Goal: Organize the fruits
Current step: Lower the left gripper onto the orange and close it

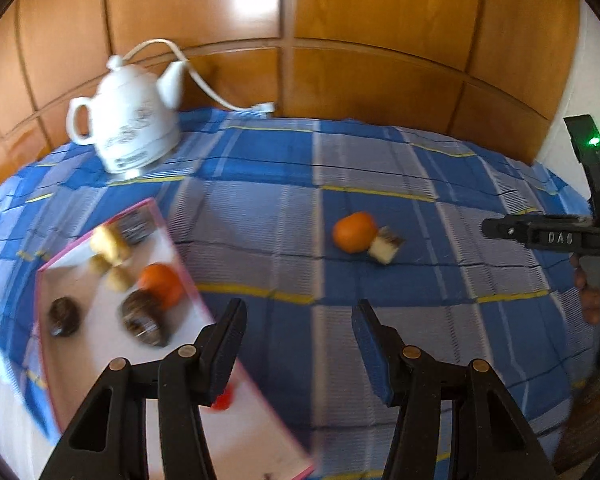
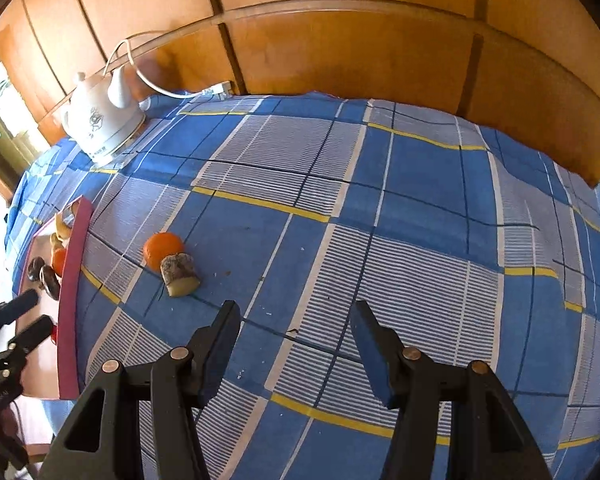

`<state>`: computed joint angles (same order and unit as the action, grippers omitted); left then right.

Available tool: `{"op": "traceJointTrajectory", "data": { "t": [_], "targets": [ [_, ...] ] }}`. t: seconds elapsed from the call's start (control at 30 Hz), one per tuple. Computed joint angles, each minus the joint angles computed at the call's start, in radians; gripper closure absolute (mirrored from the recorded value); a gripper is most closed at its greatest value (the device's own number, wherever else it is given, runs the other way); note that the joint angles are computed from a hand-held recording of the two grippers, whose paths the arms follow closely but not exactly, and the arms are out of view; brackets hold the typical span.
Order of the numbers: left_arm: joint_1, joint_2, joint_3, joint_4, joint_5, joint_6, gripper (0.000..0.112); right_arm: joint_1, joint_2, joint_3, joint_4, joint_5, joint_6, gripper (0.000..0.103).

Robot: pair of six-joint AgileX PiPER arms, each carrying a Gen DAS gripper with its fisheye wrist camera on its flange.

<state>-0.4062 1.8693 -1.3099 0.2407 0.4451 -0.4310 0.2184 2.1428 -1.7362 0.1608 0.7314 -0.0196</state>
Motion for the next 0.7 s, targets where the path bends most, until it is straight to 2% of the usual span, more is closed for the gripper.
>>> {"op": "traceJointTrajectory", "data": {
  "t": [0.13,0.27,0.4,0.47,0.7],
  "targets": [
    [0.018,0.109,-0.172,-0.243,0.07,0.185,0.057,-0.003,0.001,-0.005,0.006,0.006,0.003,0.045],
    [0.012,0.214,-0.33,-0.286,0.135,0.224,0.057,0.0,0.008,-0.018,0.009,0.017,-0.003,0.045],
    [0.027,0.328,-0.5,-0.286,0.236,0.22,0.058,0.001,0.009,-0.024,0.012,0.025,-0.011,0.045],
    [0.061,0.391,-0.595,-0.386,0.307,0.245,0.06,0.003,0.01,-0.027,0.014,0.026,-0.017,0.045],
    [0.092,0.535,-0.818,-0.485,0.4,0.254,0.06,0.011,0.019,-0.044,0.022,0.044,-0.041,0.045]
  ]
}}
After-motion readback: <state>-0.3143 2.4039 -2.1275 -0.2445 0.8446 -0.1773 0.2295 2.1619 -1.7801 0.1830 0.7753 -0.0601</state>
